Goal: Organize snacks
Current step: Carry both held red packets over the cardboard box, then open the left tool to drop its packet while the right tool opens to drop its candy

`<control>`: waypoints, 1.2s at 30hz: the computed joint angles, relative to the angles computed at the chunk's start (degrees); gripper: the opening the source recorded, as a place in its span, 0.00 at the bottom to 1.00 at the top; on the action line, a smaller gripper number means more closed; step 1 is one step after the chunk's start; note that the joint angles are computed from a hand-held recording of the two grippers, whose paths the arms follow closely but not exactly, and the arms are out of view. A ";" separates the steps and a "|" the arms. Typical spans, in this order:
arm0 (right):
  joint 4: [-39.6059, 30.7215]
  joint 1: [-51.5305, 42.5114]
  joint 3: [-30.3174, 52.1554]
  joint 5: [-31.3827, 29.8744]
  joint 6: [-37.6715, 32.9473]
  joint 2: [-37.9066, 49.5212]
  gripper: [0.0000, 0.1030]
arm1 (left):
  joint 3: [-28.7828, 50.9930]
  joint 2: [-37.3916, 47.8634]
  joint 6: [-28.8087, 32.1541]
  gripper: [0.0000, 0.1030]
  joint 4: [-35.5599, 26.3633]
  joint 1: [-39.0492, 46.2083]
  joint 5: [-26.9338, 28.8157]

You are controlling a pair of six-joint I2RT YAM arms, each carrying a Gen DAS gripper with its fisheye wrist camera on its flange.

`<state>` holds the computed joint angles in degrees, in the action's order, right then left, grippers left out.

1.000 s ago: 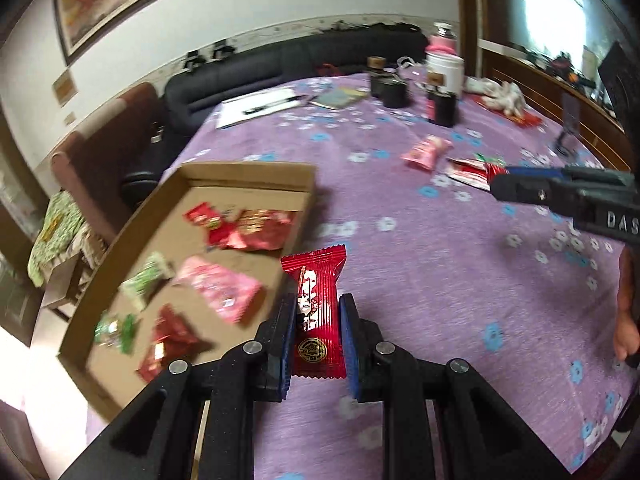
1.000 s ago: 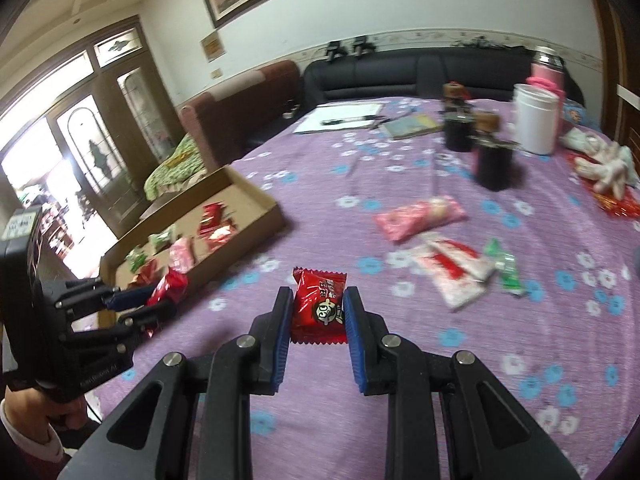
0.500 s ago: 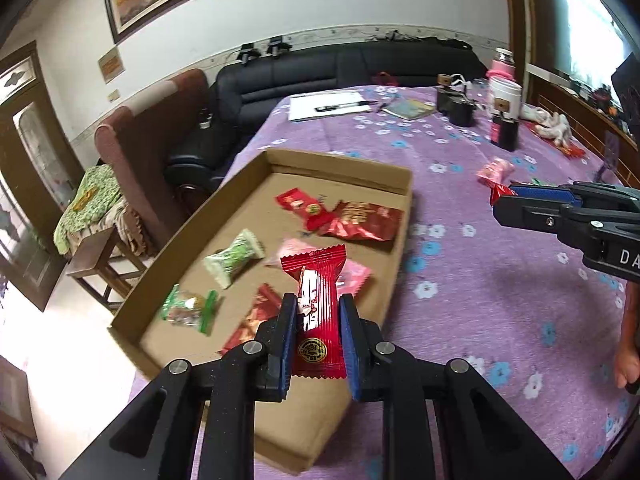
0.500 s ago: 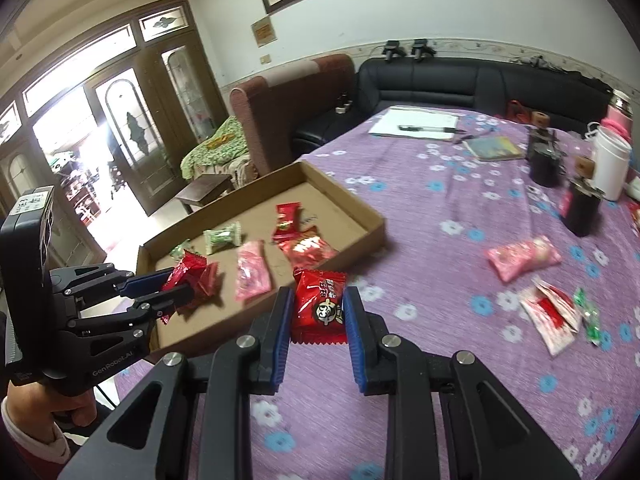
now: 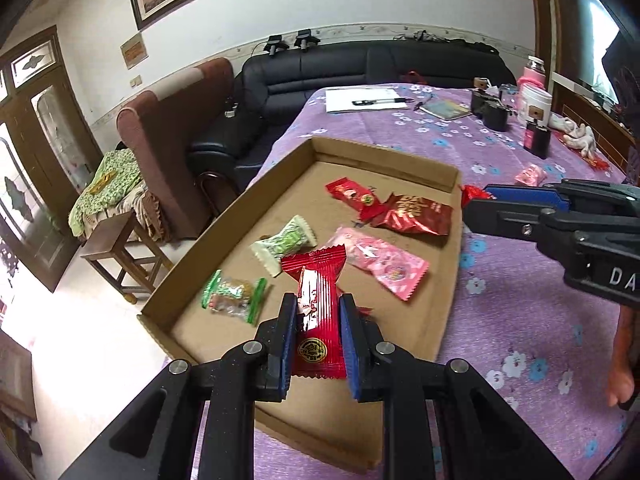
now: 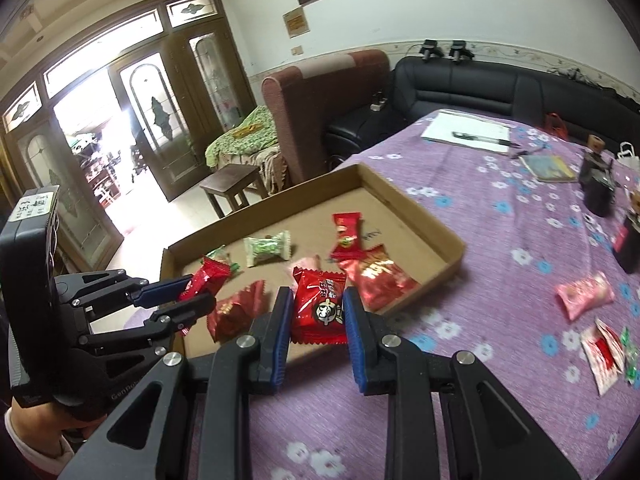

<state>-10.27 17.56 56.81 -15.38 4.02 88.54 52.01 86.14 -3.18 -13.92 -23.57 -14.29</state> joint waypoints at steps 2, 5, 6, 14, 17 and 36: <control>0.30 1.08 1.25 0.63 0.19 1.62 0.24 | 0.15 0.44 0.28 0.21 0.12 0.90 0.39; 0.65 1.98 3.24 1.11 0.66 4.37 0.24 | 0.40 1.68 0.76 0.21 0.74 2.63 0.87; 0.86 2.18 3.81 1.27 0.81 5.27 0.24 | 0.48 2.06 0.77 0.21 0.93 2.93 0.89; 1.42 2.64 6.22 2.32 0.95 9.17 0.24 | 2.54 5.71 1.08 0.21 1.69 6.38 1.64; 1.28 2.69 7.36 2.48 0.92 10.51 0.24 | 3.03 6.57 1.18 0.21 1.85 7.09 1.86; 0.95 2.58 9.70 2.11 1.45 13.74 0.55 | 3.56 6.77 -0.69 0.87 2.79 6.90 -2.34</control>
<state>-9.33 20.14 66.50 -13.27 5.47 102.28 55.57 92.91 -3.87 -11.13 -16.68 -16.63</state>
